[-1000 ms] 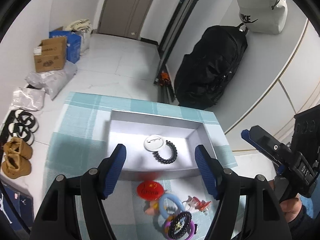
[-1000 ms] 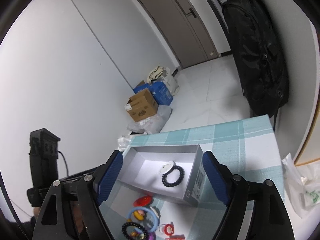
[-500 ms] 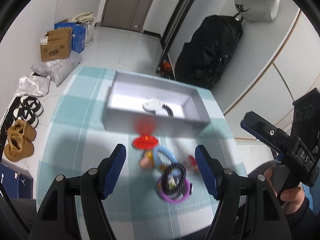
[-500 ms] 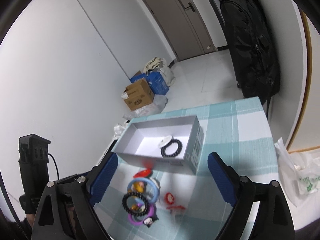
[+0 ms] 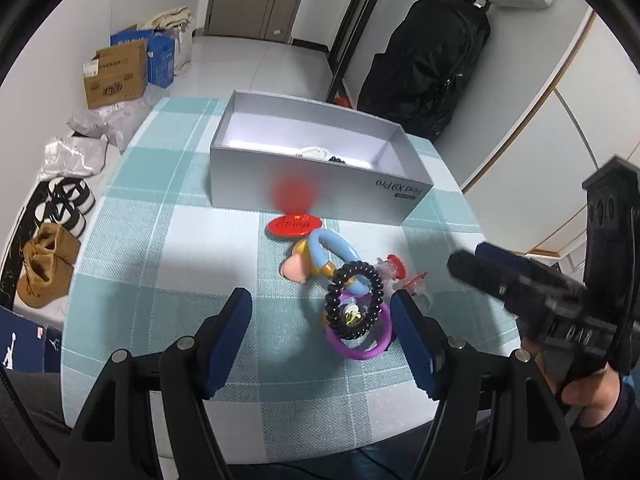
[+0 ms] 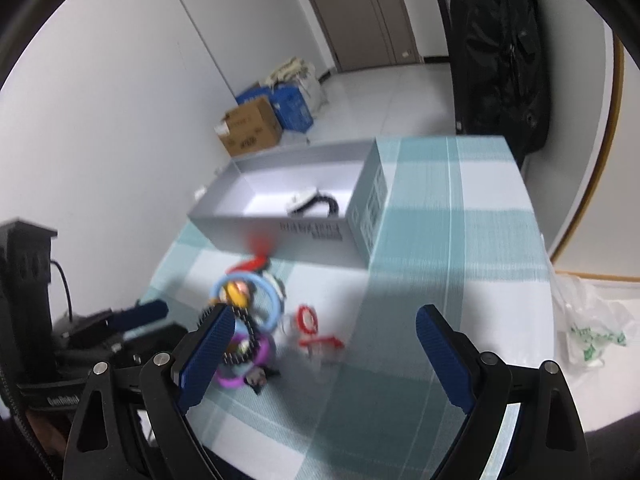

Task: Organize jewelry
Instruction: 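Withdraw both open tools from the box back over the pile, then grasp the black coiled hair tie with the left tool and lift it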

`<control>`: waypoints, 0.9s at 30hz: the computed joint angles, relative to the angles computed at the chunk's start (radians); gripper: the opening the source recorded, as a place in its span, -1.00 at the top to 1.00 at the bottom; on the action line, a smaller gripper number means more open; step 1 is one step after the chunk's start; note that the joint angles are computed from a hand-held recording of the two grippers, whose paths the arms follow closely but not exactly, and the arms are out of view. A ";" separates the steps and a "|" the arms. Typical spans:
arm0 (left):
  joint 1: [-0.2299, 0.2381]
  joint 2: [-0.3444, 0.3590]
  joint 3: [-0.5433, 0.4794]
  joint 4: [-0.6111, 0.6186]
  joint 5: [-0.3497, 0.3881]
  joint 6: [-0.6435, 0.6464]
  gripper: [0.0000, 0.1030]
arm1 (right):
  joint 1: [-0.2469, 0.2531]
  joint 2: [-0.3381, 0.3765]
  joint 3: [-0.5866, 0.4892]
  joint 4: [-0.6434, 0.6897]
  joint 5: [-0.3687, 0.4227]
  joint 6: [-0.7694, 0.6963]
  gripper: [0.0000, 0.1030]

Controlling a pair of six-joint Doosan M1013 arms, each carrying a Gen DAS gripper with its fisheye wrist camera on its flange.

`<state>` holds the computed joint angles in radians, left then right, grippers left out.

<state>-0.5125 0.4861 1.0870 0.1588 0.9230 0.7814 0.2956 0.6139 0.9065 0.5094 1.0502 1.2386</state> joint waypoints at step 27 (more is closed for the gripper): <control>0.037 0.027 -0.012 -0.254 -0.001 0.163 0.57 | 0.005 0.004 -0.002 -0.049 0.020 0.053 -0.79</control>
<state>-0.4753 0.5135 1.0752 -0.0957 0.9216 0.9448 0.3003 0.6178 0.9046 0.4599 1.0705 1.2921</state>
